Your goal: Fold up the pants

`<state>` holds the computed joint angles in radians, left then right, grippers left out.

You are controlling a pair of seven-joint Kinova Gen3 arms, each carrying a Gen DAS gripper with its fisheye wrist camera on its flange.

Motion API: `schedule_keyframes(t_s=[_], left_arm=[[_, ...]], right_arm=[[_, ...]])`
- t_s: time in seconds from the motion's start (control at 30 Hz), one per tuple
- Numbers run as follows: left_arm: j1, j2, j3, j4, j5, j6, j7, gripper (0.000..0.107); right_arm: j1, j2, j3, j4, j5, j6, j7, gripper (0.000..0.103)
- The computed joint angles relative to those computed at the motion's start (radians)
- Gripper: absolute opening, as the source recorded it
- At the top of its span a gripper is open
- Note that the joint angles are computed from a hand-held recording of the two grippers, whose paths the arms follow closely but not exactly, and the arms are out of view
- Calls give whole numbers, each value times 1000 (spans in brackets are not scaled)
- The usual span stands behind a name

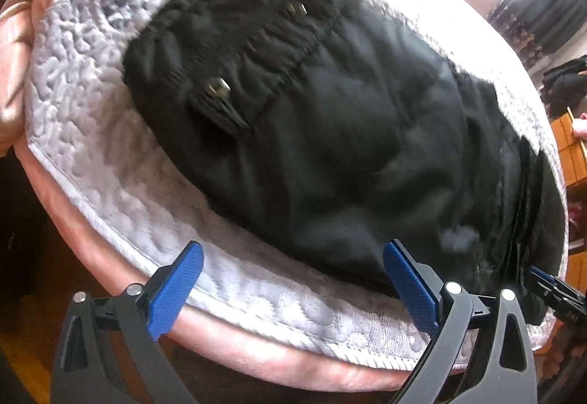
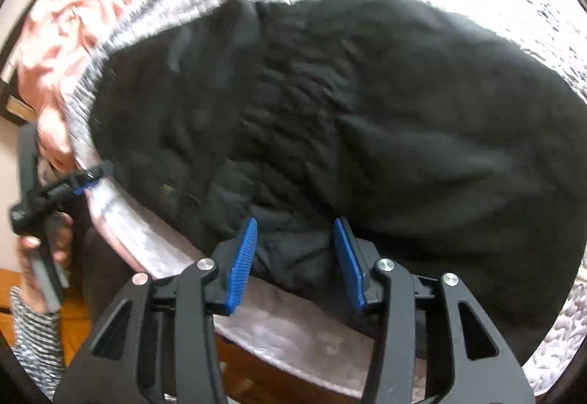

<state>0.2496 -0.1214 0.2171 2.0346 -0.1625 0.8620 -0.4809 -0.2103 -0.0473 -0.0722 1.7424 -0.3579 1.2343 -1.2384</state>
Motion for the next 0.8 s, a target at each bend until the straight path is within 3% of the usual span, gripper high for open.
schedule_keyframes(t_s=[0.1, 0.2, 0.27, 0.43, 0.6, 0.8], left_arm=[[-30, -77, -55, 35, 17, 0, -44, 99], [-93, -163, -183, 119, 114, -66, -122, 95], [-121, -207, -274, 172, 195, -119, -200, 85], [-112, -200, -500, 245, 376, -213, -403, 83], [-154, -239, -598, 309, 513, -292, -600, 80], [-97, -210, -786, 330, 705, -365, -844, 72]], right_arm=[[-5, -15, -4, -17, -16, -2, 2, 45], [-20, -14, -14, -16, -11, -15, -6, 45], [-28, 5, -21, -8, -5, -30, -27, 45], [-31, 17, -21, 21, 11, -55, -30, 46], [-39, 27, -27, 21, 24, -63, -24, 50], [-53, 31, -36, 28, 38, -81, -32, 54]])
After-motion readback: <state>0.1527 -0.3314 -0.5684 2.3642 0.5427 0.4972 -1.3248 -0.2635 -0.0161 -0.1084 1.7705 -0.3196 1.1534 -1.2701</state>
